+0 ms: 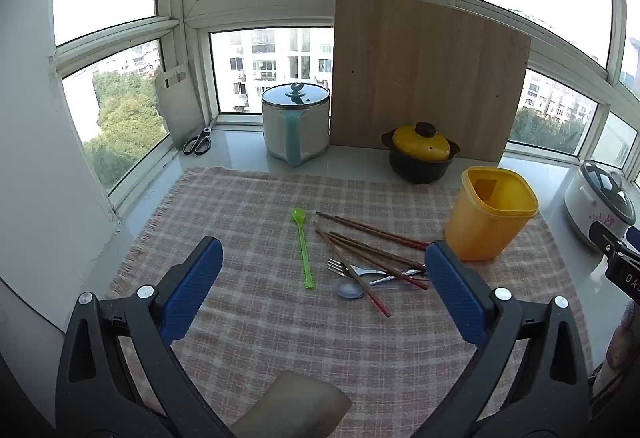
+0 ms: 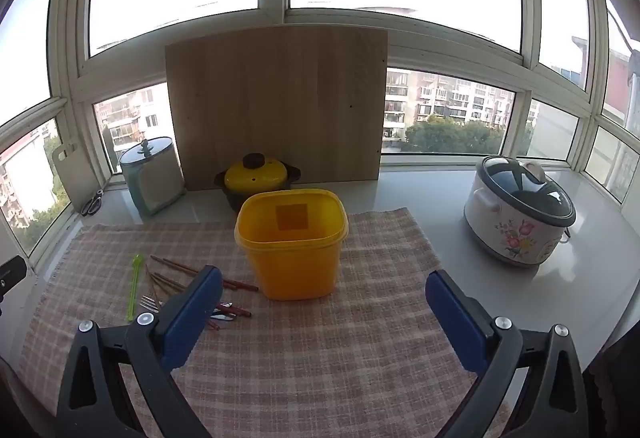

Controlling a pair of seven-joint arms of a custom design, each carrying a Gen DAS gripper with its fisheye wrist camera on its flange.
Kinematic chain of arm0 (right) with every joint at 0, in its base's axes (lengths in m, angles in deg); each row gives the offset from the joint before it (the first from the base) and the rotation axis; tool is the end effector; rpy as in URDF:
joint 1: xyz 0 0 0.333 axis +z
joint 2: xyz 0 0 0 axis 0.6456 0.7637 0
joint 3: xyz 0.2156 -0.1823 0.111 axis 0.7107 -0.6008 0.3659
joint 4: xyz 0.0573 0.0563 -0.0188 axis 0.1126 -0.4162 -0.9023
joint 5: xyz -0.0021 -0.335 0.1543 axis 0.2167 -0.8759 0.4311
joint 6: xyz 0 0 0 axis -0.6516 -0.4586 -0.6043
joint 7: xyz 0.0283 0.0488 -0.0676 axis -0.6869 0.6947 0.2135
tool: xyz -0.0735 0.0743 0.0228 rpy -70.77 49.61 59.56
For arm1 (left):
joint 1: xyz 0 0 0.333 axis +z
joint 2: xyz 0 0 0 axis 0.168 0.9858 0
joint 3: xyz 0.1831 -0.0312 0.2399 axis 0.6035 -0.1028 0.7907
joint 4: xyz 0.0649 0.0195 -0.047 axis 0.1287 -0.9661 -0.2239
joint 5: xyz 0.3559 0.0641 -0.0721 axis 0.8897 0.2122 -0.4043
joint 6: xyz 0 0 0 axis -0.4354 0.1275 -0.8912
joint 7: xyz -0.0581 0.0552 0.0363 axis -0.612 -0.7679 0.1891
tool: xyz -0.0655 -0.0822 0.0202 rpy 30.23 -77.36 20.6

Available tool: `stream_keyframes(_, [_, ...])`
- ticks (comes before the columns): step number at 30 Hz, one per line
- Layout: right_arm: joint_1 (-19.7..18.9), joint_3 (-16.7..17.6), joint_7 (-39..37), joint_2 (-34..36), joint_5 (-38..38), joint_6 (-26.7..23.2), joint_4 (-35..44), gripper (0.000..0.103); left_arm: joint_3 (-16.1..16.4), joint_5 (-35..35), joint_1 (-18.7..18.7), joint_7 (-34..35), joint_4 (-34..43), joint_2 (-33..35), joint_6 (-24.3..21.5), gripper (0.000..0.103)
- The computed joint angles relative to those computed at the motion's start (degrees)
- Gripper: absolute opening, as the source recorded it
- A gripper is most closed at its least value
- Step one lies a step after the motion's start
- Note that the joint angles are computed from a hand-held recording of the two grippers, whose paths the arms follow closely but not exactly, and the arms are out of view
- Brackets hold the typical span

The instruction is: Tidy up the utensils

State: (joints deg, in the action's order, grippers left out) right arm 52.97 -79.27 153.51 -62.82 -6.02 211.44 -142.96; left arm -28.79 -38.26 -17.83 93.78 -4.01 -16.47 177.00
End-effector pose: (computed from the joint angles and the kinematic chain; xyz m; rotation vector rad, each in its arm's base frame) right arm 0.5857 0.1411 0.5181 -1.5473 1.7548 -0.9315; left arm 0.5762 -0.3774 0.5439 -1.7542 1.5869 -0.8176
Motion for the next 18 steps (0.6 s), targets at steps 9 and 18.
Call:
stream_keyframes(9, [0.1,-0.1,-0.7,0.4,0.7,0.3,0.5,0.102,0.2,-1.9,0.2,2.0,2.7,1.8,-0.7,0.103])
stream_keyframes(18, [0.8,-0.7,-0.4,0.9,-0.3,0.1,1.4,0.102,0.7,-0.9,-0.3,0.5,2.9,2.0,-0.6,0.103])
